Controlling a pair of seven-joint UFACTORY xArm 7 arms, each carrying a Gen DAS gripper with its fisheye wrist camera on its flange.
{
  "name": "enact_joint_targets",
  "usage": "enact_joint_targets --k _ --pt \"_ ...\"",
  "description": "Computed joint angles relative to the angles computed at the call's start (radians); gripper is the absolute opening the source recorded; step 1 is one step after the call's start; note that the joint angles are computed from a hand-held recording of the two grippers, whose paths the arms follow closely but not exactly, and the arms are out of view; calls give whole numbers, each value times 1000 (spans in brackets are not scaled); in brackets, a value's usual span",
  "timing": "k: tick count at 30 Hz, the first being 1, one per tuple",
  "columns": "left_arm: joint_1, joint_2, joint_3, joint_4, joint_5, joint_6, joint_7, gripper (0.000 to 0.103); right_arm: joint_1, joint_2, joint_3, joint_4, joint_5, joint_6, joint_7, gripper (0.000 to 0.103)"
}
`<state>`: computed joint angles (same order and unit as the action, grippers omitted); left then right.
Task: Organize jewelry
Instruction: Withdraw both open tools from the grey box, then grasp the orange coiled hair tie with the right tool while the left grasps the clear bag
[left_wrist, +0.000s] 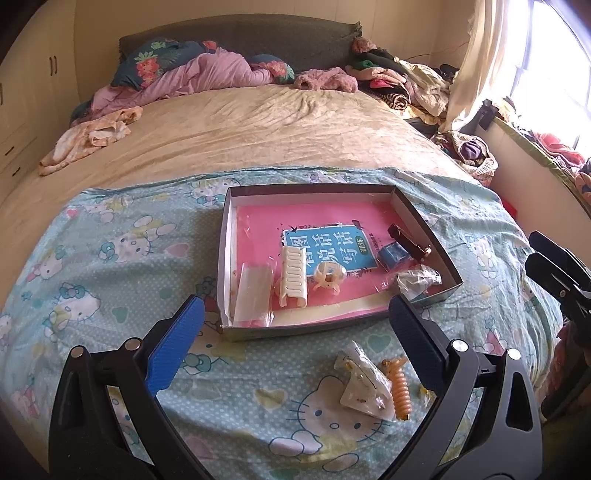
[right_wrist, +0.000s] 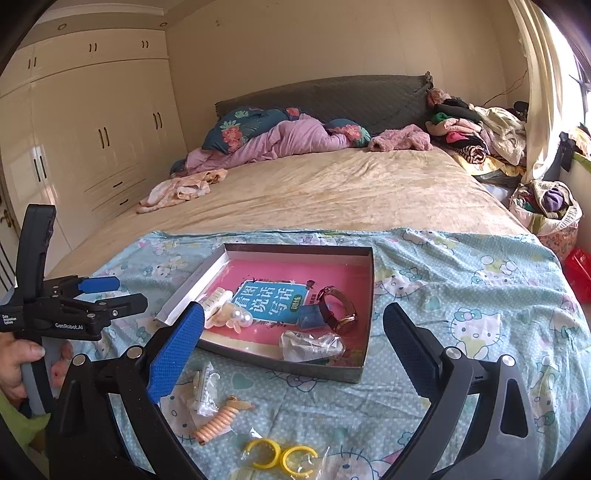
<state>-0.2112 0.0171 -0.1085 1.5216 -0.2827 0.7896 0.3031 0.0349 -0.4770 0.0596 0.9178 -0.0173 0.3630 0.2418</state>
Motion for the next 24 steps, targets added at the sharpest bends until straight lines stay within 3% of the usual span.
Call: enact_joint_targets --k 24 --pt "-33 -142 8 -199 -25 -23 11 93 66 -147 -3 -131 34 67 -67 97"
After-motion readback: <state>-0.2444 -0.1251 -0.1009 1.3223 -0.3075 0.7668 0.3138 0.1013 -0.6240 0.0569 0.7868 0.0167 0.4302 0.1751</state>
